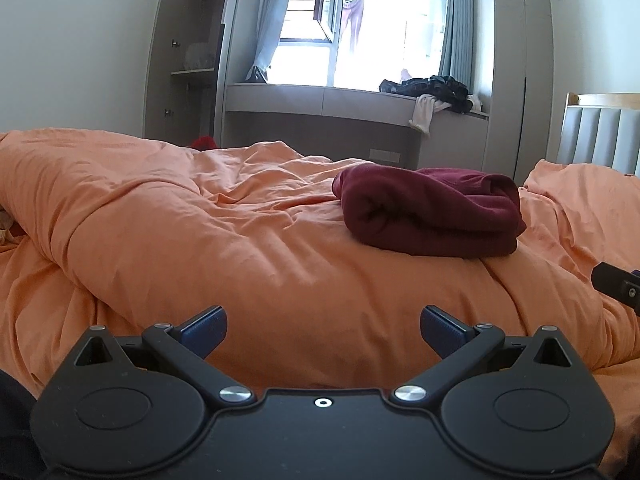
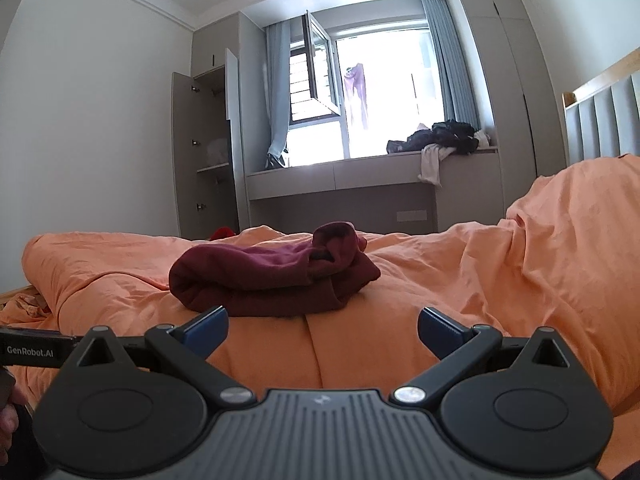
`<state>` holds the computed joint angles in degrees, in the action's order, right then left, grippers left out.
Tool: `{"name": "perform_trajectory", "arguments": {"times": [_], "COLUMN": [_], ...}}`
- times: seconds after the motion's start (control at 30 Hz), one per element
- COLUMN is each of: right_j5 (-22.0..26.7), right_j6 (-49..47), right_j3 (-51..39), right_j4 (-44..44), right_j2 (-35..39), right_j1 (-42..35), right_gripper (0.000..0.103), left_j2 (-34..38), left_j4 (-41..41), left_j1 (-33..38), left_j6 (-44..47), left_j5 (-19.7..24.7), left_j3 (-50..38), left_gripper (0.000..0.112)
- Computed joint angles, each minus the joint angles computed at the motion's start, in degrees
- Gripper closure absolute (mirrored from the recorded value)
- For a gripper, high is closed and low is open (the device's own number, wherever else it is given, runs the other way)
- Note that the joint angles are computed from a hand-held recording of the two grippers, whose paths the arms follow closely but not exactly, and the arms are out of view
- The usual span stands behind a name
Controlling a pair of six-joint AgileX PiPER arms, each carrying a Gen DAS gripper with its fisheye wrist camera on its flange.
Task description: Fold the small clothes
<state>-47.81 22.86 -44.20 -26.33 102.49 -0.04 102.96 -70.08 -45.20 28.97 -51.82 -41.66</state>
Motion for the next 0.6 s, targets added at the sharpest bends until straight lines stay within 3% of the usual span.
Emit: {"name": "perform_trajectory", "arguments": {"times": [0.6], "right_j5": [0.8], "right_j6": [1.7], "right_j3": [-1.2], "right_j4": [-0.8], "right_j2": [0.8], "right_j1": [-0.1], "right_gripper": [0.0], "left_j2": [0.3], "left_j4": [-1.3], "left_j1": [-0.4], "left_j6": [1.0], "left_j5": [0.2], "left_j3": [-0.3], "left_gripper": [0.01]}}
